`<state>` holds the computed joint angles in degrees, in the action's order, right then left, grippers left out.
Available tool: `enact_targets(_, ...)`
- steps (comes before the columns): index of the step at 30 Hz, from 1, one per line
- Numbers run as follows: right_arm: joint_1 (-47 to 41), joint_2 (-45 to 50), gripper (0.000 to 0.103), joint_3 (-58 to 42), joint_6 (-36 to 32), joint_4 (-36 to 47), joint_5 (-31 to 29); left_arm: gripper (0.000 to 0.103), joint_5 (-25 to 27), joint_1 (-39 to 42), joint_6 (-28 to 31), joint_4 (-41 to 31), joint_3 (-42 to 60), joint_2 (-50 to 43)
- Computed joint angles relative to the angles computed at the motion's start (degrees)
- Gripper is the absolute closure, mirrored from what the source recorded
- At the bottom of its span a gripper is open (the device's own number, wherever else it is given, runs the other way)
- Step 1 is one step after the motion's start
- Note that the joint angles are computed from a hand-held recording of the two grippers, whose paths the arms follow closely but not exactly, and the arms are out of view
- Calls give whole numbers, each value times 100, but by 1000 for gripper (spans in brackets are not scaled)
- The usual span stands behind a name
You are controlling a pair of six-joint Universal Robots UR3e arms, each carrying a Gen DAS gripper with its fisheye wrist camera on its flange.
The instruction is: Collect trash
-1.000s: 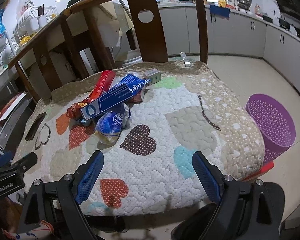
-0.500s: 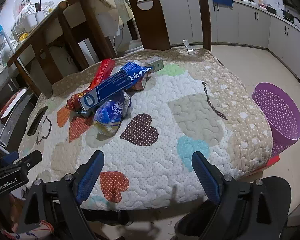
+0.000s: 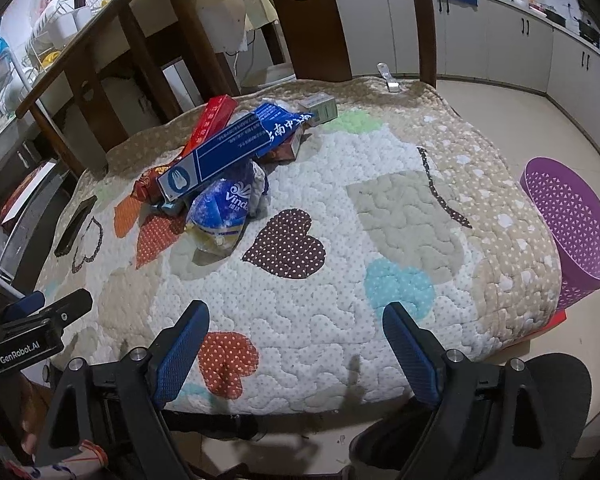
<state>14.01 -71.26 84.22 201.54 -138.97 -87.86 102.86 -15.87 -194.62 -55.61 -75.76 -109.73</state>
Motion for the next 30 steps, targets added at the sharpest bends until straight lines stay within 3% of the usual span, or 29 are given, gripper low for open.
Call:
enact_targets(10, -360, 51, 20, 112, -57, -52, 154, 0, -1024, 541, 254, 397, -93, -14)
enact_targets(15, -760, 64, 24, 156, -89, -44, 304, 0, -1230, 399, 442, 289, 526, -486)
enact_targets(20, -1047, 280, 26, -168, -194, 53, 249, 8, -1577, 278, 607, 4, 1461, -1134)
enact_targets(25, -1289, 622, 28, -809, -349, 258, 1248, 8, -1847, 491, 529, -48, 2074, -1529)
enact_targets(30, -1254, 1478, 28, -2211, -304, 526, 2344, 8, -1798, 841, 562, 286, 2099, -1611)
